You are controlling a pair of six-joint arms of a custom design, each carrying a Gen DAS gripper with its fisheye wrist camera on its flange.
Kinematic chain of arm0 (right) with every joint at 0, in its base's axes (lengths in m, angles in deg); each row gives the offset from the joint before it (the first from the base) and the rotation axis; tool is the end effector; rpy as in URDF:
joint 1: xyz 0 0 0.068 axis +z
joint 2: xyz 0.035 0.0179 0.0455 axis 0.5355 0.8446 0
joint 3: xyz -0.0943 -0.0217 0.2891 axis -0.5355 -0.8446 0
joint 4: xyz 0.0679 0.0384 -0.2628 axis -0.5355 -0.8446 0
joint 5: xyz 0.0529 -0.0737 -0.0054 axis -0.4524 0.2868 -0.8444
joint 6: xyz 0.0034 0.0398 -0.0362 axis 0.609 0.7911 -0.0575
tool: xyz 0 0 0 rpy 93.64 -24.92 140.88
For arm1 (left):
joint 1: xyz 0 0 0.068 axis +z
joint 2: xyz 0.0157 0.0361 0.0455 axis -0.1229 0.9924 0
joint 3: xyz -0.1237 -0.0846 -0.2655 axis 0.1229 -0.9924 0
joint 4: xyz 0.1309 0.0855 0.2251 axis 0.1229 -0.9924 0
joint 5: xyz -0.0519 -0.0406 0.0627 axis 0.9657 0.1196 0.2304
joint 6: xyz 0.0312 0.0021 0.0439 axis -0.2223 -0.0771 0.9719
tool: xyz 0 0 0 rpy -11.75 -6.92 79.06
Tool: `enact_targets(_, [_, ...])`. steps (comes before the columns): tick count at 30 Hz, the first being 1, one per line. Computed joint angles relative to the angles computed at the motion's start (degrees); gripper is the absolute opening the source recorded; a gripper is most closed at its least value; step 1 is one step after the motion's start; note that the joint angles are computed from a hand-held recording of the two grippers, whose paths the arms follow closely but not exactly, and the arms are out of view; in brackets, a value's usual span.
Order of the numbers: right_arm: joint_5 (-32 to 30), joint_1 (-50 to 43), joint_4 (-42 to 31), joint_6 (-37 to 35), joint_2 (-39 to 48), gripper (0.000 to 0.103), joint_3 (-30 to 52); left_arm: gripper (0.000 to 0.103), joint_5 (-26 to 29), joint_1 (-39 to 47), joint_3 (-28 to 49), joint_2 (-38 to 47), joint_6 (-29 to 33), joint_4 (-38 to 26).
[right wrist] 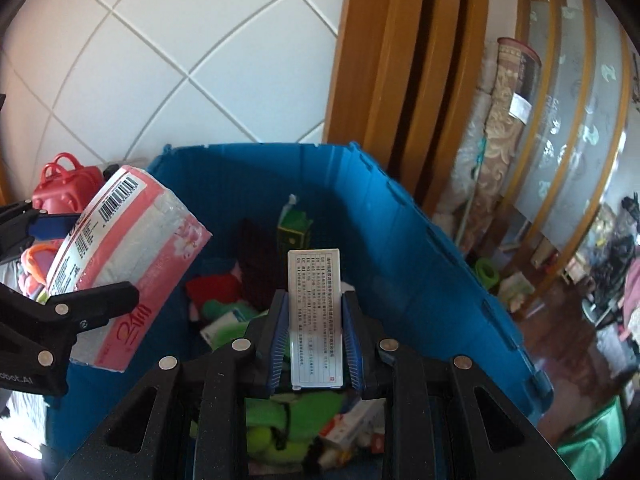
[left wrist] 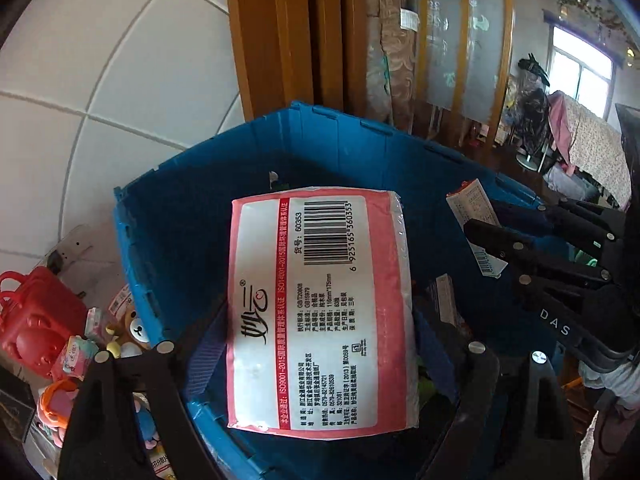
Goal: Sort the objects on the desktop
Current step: 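Carry the tissue pack and leaflet into the blue crate and release them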
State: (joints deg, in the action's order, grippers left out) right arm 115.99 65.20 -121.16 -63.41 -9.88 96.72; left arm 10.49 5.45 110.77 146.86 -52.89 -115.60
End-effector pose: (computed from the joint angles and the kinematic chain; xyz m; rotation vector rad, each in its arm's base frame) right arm 0.1917 0.1010 0.4209 -0.0105 2.2446 -0.1909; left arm 0.2992 0.0580 0.4266 0.2211 2.3752 -0.0293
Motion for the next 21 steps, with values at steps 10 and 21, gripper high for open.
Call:
enact_targets(10, [-11.72, -14.53, 4.65, -7.52, -2.71, 0.026, -6.01, 0.089, -7.75, -7.59, 1.74, 4.08, -1.94, -2.65])
enact_targets(21, [-13.29, -16.73, 6.04, -8.53, -2.89, 0.039, -7.83, 0.089, -9.6, -8.52, 3.86, 6.06, -4.24, -4.53])
